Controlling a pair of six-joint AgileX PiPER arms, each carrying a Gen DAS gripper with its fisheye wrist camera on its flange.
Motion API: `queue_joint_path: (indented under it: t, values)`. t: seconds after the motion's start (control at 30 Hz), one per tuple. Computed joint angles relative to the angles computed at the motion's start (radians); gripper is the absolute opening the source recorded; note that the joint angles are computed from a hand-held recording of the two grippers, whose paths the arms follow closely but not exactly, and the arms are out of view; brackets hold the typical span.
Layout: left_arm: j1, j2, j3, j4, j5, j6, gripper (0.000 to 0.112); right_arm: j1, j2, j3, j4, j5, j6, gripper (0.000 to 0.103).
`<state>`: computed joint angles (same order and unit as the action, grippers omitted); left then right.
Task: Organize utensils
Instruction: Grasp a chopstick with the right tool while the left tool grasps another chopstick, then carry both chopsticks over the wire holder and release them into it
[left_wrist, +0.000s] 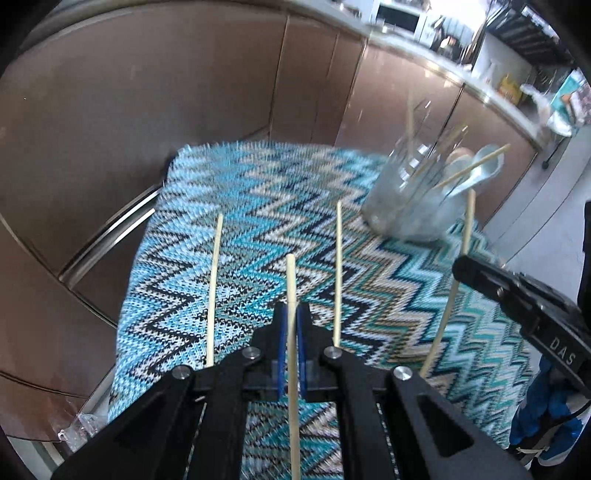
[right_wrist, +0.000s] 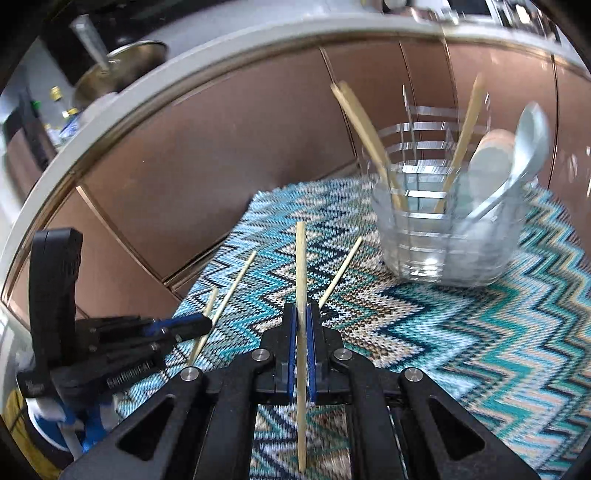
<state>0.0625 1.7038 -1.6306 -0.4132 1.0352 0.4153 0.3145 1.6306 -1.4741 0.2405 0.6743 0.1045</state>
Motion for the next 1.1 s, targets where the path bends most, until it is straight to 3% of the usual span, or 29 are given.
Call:
queue_joint_path:
  t: [0.4,0.63,0.83,1.1]
  values:
    - [0.13,-0.332,0.167,-0.232,0.001,0.106,0.004,0.053,-0.364,0.19,-0.117,-0.014,0.092,0.005]
    - [0.097,-0.429,0.11,-0.269,-0.025,0.061,0.004,0.046,-0.507,0.172,-0.178,0.011,0.129,0.005]
    - [-0.008,-0.333,-0.104,-0.246,-0.087,-0.057,0.004,-0.084,-0.475,0.027,-0.06,0.014,-0.03,0.005]
    - [-0.154,0.02,-0.595,-0.12,-0.175,-0.316,0.004,-0.21,-0.252,-0.214,0.151,-0.082,-0.255,0.005]
